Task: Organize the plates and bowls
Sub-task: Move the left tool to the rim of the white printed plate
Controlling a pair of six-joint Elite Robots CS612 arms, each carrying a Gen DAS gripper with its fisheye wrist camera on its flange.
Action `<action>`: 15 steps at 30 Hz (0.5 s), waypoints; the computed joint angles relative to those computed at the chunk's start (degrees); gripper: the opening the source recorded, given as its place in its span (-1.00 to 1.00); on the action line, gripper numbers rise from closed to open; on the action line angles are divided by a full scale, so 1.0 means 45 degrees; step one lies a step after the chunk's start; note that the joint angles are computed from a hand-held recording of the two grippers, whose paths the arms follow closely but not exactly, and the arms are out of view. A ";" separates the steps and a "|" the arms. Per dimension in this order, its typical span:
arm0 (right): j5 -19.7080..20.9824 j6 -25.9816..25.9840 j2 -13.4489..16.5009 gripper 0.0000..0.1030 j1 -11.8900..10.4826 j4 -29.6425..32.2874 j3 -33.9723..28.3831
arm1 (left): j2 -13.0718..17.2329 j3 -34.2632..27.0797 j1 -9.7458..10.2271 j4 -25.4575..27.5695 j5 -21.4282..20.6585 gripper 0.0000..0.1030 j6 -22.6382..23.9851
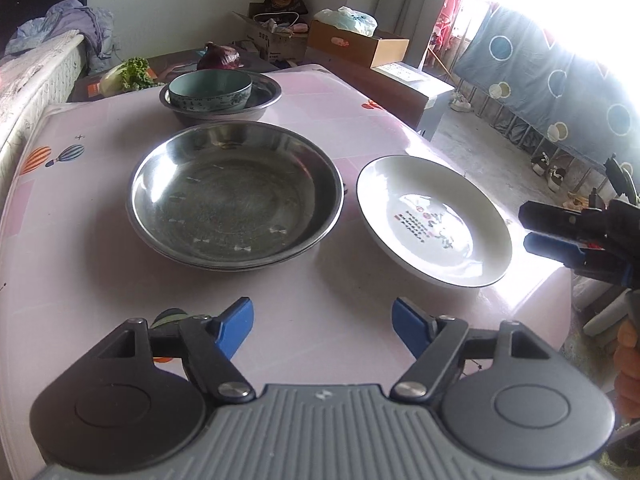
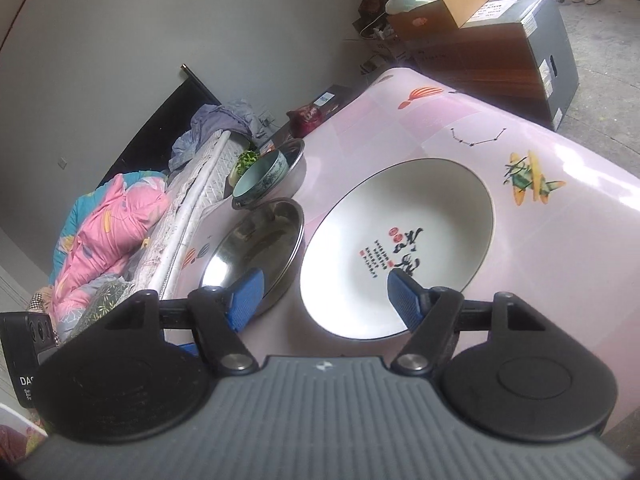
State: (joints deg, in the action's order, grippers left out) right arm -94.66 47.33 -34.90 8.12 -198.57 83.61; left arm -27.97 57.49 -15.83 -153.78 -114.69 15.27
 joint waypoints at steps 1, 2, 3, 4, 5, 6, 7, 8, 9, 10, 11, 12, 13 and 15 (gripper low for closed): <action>-0.0200 -0.0023 -0.0106 0.34 -0.0079 -0.0061 0.0238 | 0.0002 0.0050 -0.0056 -0.0110 -0.0143 0.51 -0.0033; -0.0335 -0.0063 -0.0180 0.34 -0.0145 -0.0118 0.0411 | 0.0012 0.0098 -0.0106 -0.0256 -0.0304 0.51 -0.0127; -0.0485 -0.0138 -0.0246 0.34 -0.0233 -0.0189 0.0606 | 0.0028 0.0141 -0.0158 -0.0427 -0.0468 0.51 -0.0265; -0.0585 -0.0200 -0.0290 0.34 -0.0320 -0.0233 0.0751 | 0.0043 0.0175 -0.0210 -0.0581 -0.0588 0.51 -0.0400; -0.0621 -0.0265 -0.0318 0.34 -0.0415 -0.0311 0.0893 | 0.0080 0.0163 -0.0260 -0.0699 -0.0690 0.51 -0.0538; -0.0620 -0.0363 -0.0310 0.34 -0.0497 -0.0397 0.0960 | 0.0121 0.0133 -0.0297 -0.0802 -0.0773 0.50 -0.0660; -0.0629 -0.0485 -0.0275 0.34 -0.0585 -0.0538 0.1018 | 0.0170 0.0115 -0.0360 -0.0992 -0.0814 0.50 -0.0854; -0.0640 -0.0589 -0.0230 0.34 -0.0659 -0.0590 0.1033 | 0.0217 0.0080 -0.0418 -0.1115 -0.0766 0.50 -0.0989; -0.0600 -0.0663 -0.0178 0.34 -0.0739 -0.0556 0.1007 | 0.0256 0.0055 -0.0469 -0.1224 -0.0705 0.50 -0.1073; -0.0550 -0.0711 -0.0126 0.34 -0.0807 -0.0530 0.0968 | 0.0302 0.0047 -0.0549 -0.1405 -0.0559 0.49 -0.1169; -0.0530 -0.0747 -0.0048 0.31 -0.0895 -0.0551 0.0948 | 0.0330 0.0033 -0.0623 -0.1481 -0.0373 0.45 -0.1212; -0.0463 -0.0819 0.0032 0.29 -0.0969 -0.0537 0.0865 | 0.0365 0.0001 -0.0690 -0.1510 -0.0226 0.41 -0.1211; -0.0374 -0.0926 0.0123 0.24 -0.1031 -0.0513 0.0744 | 0.0401 -0.0028 -0.0754 -0.1548 -0.0093 0.38 -0.1186; -0.0302 -0.1168 0.0312 0.16 -0.1132 -0.0433 0.0481 | 0.0474 -0.0099 -0.0889 -0.1558 0.0300 0.29 -0.1149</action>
State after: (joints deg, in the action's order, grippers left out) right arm -96.02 42.07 -33.50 3.03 -200.52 85.77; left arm -25.84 57.05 -19.83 -160.79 -113.34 10.10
